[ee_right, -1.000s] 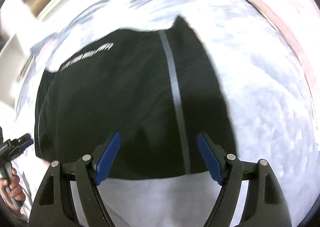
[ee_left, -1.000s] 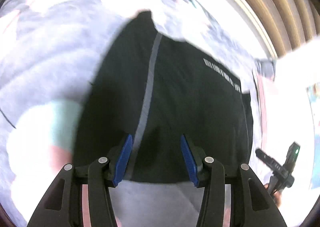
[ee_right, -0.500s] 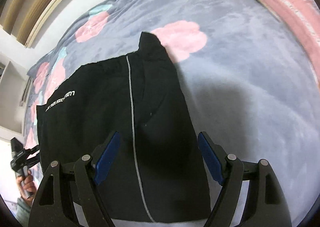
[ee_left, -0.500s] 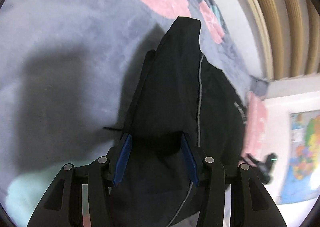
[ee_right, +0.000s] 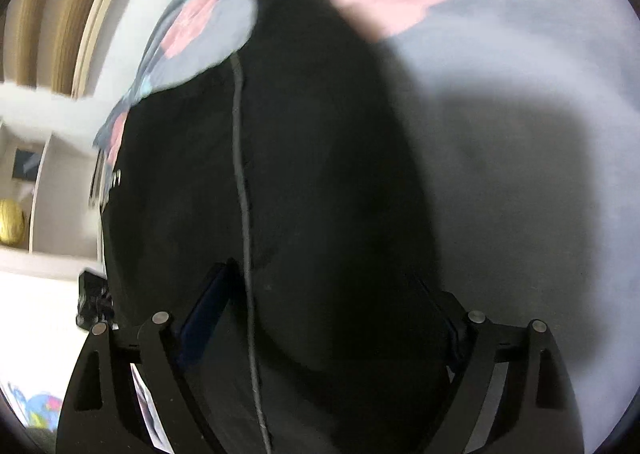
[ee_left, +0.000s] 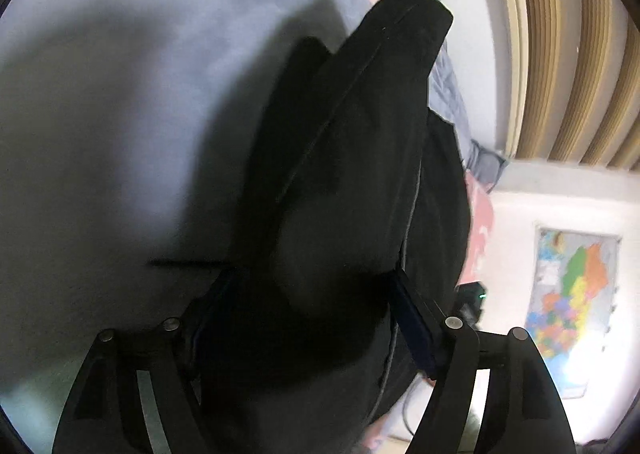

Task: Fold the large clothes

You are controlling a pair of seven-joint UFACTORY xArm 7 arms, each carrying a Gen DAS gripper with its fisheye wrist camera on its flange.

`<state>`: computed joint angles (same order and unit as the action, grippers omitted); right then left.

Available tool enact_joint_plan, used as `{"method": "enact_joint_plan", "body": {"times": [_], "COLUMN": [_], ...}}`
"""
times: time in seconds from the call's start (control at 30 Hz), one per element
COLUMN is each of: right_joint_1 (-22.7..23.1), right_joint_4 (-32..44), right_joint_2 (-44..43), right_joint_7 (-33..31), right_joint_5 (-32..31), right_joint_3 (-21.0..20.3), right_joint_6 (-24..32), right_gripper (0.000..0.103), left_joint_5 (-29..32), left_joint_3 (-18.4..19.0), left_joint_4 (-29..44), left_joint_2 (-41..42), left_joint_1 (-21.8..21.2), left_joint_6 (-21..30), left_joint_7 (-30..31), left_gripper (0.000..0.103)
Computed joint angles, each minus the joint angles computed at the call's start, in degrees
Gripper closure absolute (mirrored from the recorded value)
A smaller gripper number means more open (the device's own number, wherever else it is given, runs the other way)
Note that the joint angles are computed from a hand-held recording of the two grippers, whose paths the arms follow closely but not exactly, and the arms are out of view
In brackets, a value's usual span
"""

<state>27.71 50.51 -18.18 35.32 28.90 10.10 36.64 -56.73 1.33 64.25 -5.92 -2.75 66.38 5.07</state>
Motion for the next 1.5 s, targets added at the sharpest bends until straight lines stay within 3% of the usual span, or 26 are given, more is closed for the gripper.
{"method": "enact_joint_plan", "body": {"times": [0.07,0.13,0.2,0.27,0.4,0.43,0.47,0.53,0.57,0.7,0.8,1.0,1.13,1.3,1.5], "right_joint_1": [-0.03,0.31,0.65,0.72,-0.17,-0.35,-0.41,-0.52,-0.41,0.51,0.63,2.08,3.41,4.51,5.5], "right_joint_4": [0.91,1.51,1.99,2.93,4.06,3.97,3.83,4.16,4.36,6.01,9.03,7.58,7.15,10.65,8.88], "right_joint_2": [-0.51,-0.42,0.81,3.52,6.16,5.67,4.63,2.77,1.61,-2.78,-5.05,-8.1,-9.71,-11.31,-9.8], "right_joint_7": [-0.39,-2.11,-4.14,-6.78,-7.45,-7.28,-7.02,-5.51,-4.83,-1.01,3.78,9.8,11.07,13.38,13.49], "right_joint_5": [-1.58,-1.6,0.24,3.53,5.25,5.06,4.21,1.36,0.38,-3.49,-9.03,-13.52,-14.1,-14.16,-11.44], "right_joint_3": [0.27,-0.08,-0.92,-1.73,-0.75,-0.54,-0.03,1.03,1.42,3.62,6.16,8.57,8.17,8.56,8.43], "right_joint_6": [1.69,2.99,3.7,2.3,-0.1,0.01,-0.22,0.17,0.06,-1.49,1.25,0.06,3.4,12.71,13.75], "right_gripper": [0.026,0.029,0.026,0.017,0.015,0.022,0.027,0.054,0.061,0.068,0.069,0.069,0.069,0.069,0.069], "left_joint_5": [0.37,-0.03,0.82,0.62,0.51,2.05,3.76,5.66,5.58,2.17,4.57,9.78,13.55,16.27,17.78], "left_joint_3": [-0.67,-0.42,-0.37,-0.38,-1.71,-2.28,-2.76,-3.26,-3.25,-2.23,-2.52,-1.31,-0.04,0.33,1.06], "left_joint_4": [-0.38,-1.09,-1.07,0.26,1.35,1.38,1.23,0.09,-0.83,-2.55,-2.08,-1.89,-3.05,-9.49,-22.07], "left_joint_2": [-1.14,-2.18,-1.96,-0.14,1.96,1.37,0.37,-2.86,-5.06,-12.86,-18.04,-28.82,-35.21,-44.79,-56.37], "left_joint_1": [-0.61,-0.92,-1.26,-1.52,-1.87,-2.18,-2.56,-3.57,-4.16,-7.72,-10.06,-13.45,-15.18,-15.89,-15.67], "left_joint_6": [-2.36,-2.85,-2.74,-2.12,-3.76,-5.06,-6.21,-8.6,-9.77,-11.88,-12.47,-9.78,-5.79,-1.37,2.23], "left_joint_7": [1.27,1.88,1.47,0.66,-1.88,-2.65,-3.15,-2.86,-2.7,-2.27,-4.75,-11.07,-15.49,-21.36,-26.4], "left_gripper": [0.04,0.044,0.044,0.036,0.03,0.033,0.045,0.064,0.068,0.071,0.071,0.071,0.071,0.07,0.07]}}
